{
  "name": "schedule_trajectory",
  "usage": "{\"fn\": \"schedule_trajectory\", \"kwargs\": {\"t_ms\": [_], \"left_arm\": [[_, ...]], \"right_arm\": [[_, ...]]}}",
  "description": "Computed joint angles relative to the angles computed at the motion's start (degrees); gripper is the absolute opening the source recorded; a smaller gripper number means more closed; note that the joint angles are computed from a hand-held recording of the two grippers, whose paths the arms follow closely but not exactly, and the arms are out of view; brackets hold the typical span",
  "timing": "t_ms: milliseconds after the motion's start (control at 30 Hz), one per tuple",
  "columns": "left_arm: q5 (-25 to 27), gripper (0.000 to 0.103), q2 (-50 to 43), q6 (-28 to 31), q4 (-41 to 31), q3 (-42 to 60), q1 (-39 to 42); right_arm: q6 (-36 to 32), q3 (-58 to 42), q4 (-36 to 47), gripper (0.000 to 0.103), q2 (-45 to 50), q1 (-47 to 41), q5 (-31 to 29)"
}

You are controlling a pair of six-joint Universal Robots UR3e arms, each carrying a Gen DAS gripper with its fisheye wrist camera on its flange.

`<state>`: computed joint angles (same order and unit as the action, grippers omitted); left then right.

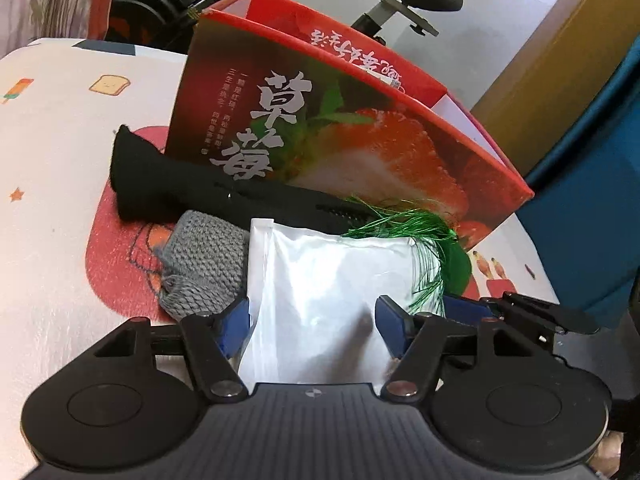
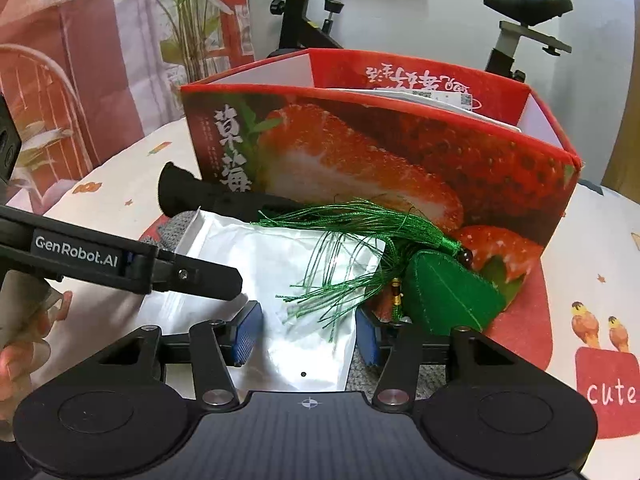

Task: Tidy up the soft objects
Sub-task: 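Lower the left tool around the white tissue packet edge, then close the left tool on the white tissue packet and lift it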

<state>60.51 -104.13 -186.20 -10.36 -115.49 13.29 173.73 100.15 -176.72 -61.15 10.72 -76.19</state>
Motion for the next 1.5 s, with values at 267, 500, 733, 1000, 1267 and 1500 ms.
{"fn": "schedule_trajectory", "kwargs": {"t_ms": [267,500,733,1000,1267,1500], "left_arm": [[-3.1,0.067,9.1,1.9,-1.2,-8.4,3.3],[-4.9,0.057,16.7,3.8,-4.9,-16.6,8.1],[-2.8,0.056,18.1,5.6,-6.5,-17.3,7.5],[-0.7,0.052,17.6,6.0,-5.8,-17.5,6.8],[0.5,0.052,18.0,7.4,-5.0,-18.0,6.1],[-0.4,0.052,18.2,7.7,-4.3,-18.9,6.7]], "right_arm": [[0.0,4.9,-1.1,0.044,-4.0,1.4,0.7],[-1.3,8.8,-2.2,0.043,-6.3,3.0,1.1],[-4.2,9.9,-3.6,0.043,-6.7,5.1,-2.0],[-3.2,11.4,-4.2,0.043,-7.8,3.8,-0.9],[-2.4,12.6,-2.5,0.044,-9.2,3.1,-0.2],[0.3,13.1,-1.4,0.051,-8.8,-0.5,6.6]]}}
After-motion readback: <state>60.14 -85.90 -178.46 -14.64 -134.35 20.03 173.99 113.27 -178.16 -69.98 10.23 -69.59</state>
